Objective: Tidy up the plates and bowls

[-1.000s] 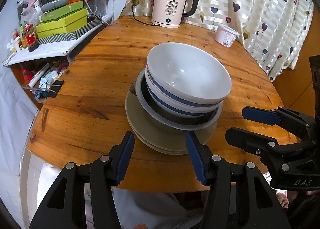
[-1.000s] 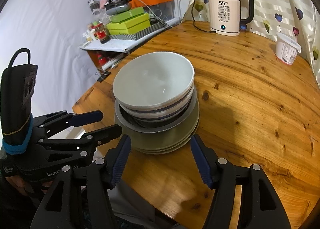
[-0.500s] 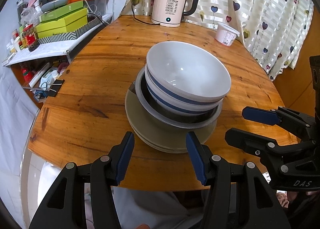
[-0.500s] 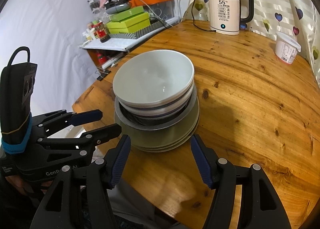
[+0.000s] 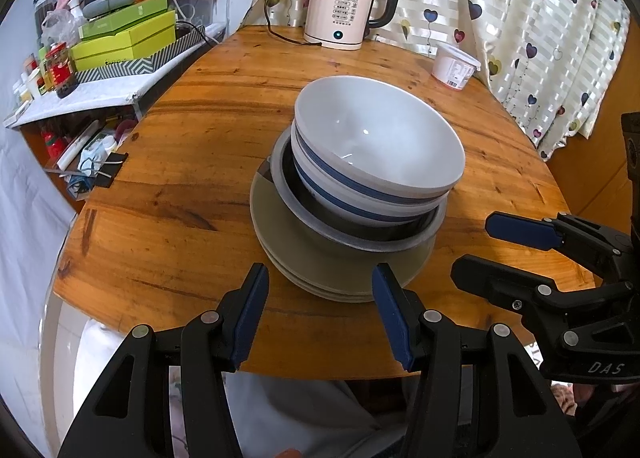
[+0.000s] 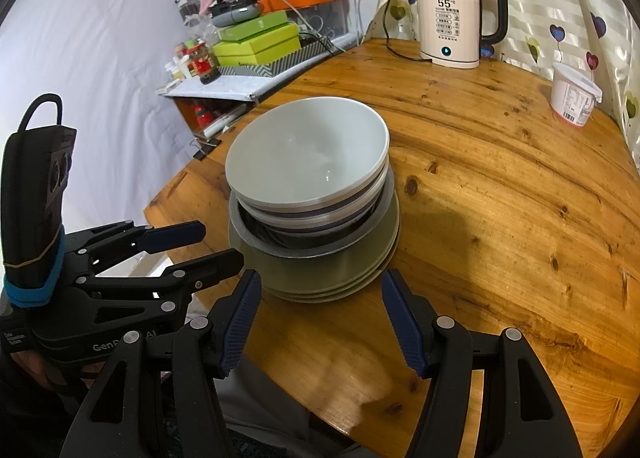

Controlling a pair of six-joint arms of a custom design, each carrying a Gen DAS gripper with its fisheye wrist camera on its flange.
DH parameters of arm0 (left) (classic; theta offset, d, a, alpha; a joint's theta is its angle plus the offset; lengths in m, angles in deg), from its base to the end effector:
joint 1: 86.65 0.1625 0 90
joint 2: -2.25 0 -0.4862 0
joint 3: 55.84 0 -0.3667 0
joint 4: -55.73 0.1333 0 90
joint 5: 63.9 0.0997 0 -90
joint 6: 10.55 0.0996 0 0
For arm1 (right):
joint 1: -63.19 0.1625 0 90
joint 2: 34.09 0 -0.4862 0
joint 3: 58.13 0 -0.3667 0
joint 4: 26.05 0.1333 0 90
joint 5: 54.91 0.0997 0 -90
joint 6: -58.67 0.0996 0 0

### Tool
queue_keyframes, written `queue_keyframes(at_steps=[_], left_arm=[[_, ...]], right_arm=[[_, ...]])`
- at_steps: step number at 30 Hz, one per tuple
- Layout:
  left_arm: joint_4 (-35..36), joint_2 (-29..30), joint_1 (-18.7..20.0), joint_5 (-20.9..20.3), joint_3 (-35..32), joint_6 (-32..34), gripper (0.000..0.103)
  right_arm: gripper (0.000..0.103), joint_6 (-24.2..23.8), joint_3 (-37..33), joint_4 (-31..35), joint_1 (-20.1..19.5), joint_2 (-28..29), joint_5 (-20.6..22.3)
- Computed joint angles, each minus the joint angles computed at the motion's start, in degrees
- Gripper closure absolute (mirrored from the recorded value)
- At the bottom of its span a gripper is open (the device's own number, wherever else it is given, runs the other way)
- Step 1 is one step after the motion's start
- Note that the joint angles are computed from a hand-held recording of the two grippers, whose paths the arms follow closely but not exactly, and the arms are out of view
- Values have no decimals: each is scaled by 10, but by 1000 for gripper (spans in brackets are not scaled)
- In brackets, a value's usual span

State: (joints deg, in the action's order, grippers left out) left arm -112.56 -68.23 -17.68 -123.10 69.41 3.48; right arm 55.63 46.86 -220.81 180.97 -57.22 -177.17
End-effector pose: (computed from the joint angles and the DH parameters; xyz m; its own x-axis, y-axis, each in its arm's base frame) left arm -0.0072 -0.5324 0.2826 -0.7692 0.3215 -0.5522 0.5314 0.8018 -0.2733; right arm 0.3616 -0.5144 -0.0483 -0.8210 -0.2533 0.5116 -0.4736 0.8027 -0.3625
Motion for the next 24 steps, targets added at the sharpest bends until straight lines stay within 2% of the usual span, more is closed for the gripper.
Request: queue_keyframes(at_steps=[24], left_arm=[[2,0,-1,3,3,-4,48]], right_arm=[[40,0,-1,1,1,0,-1]])
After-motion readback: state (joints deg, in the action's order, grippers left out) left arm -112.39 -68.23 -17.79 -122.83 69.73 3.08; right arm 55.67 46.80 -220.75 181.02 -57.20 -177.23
